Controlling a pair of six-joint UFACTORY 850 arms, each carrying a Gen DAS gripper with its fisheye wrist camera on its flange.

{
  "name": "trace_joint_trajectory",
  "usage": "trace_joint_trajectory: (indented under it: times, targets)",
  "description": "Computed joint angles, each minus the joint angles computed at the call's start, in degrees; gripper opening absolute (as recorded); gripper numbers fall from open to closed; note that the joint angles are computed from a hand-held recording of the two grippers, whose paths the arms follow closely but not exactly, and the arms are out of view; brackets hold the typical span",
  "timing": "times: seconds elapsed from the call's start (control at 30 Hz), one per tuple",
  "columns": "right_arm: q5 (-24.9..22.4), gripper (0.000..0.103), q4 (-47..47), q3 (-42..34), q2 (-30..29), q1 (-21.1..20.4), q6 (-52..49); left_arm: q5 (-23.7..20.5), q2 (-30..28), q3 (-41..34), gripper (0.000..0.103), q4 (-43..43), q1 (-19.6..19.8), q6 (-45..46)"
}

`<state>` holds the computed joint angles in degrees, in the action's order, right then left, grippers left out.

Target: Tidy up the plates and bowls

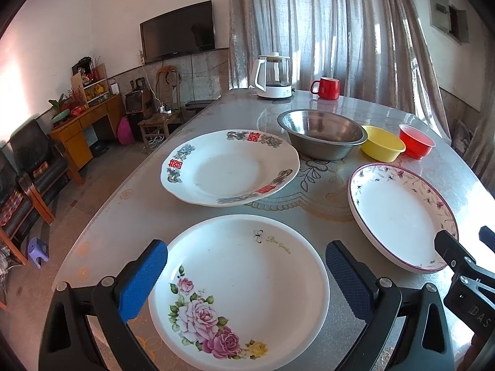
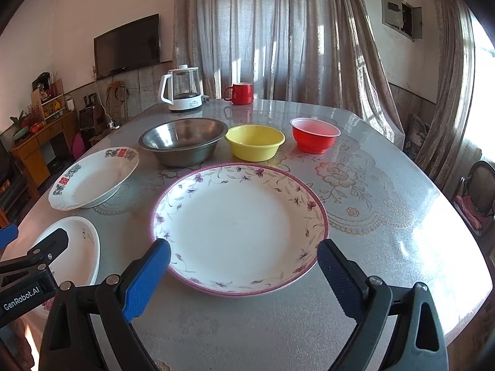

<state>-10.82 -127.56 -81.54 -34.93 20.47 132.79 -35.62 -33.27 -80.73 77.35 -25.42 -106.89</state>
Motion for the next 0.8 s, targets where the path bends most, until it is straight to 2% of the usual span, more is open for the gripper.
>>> trace_joint_trajectory:
  times: [0.8]
  targets:
    - [1.0,0.098,-1.0,0.0,0.1,-1.0,2.2,1.5,-0.6,-1.5,0.103,-0.8,-0.5,3.3]
